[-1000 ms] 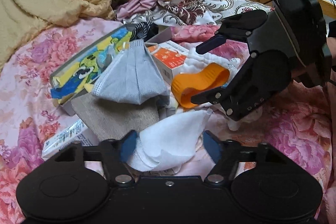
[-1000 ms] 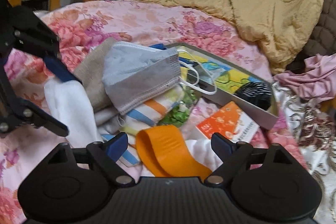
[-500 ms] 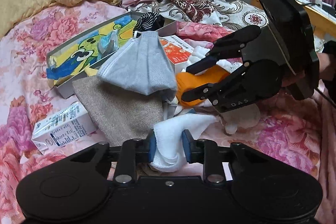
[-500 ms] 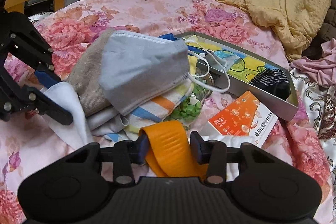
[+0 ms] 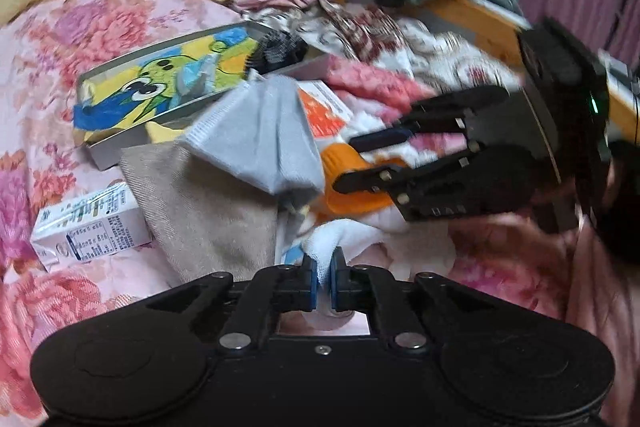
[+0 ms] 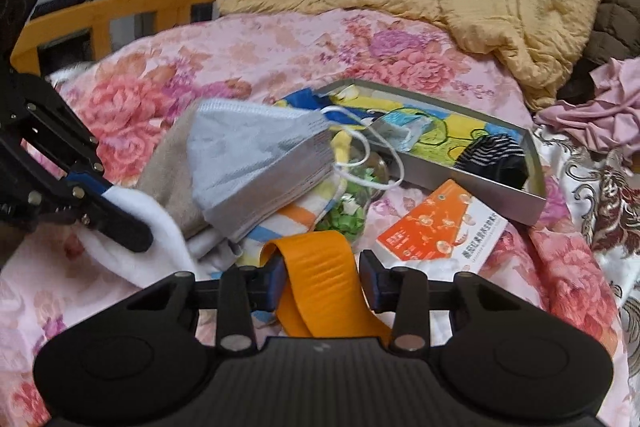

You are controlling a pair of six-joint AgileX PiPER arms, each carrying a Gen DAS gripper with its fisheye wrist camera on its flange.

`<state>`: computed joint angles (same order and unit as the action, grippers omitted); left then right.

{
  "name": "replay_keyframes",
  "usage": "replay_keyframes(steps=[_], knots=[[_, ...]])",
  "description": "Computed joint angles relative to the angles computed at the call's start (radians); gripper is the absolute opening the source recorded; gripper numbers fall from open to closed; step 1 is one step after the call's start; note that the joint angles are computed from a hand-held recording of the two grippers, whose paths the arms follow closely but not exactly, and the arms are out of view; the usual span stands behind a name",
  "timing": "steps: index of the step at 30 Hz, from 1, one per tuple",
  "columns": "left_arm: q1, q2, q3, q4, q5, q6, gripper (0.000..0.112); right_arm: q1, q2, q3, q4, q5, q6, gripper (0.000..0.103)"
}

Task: Organize soft objects
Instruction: 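Grasp the white cloth with the left gripper while the right grasps the orange strap, then lift and carry the white cloth and orange strap over the painted tray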

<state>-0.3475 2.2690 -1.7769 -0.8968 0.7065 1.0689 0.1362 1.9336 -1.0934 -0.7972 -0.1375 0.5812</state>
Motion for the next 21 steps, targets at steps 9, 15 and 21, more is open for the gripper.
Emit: replay_keyframes(steps=[9,15,21], knots=[[0.031,0.006,-0.033,-0.12,0.031,-0.055,0.005,-0.062,-0.043,0.034,-0.077,-0.086,0.163,0.014],[0.035,0.005,-0.044,-0.153,0.038,-0.084,0.005,-0.07,-0.038,0.029,-0.035,-0.077,0.138,0.008],[0.03,0.001,-0.04,-0.155,0.033,-0.096,0.005,-0.066,-0.044,0.037,-0.038,-0.084,0.143,0.007]])
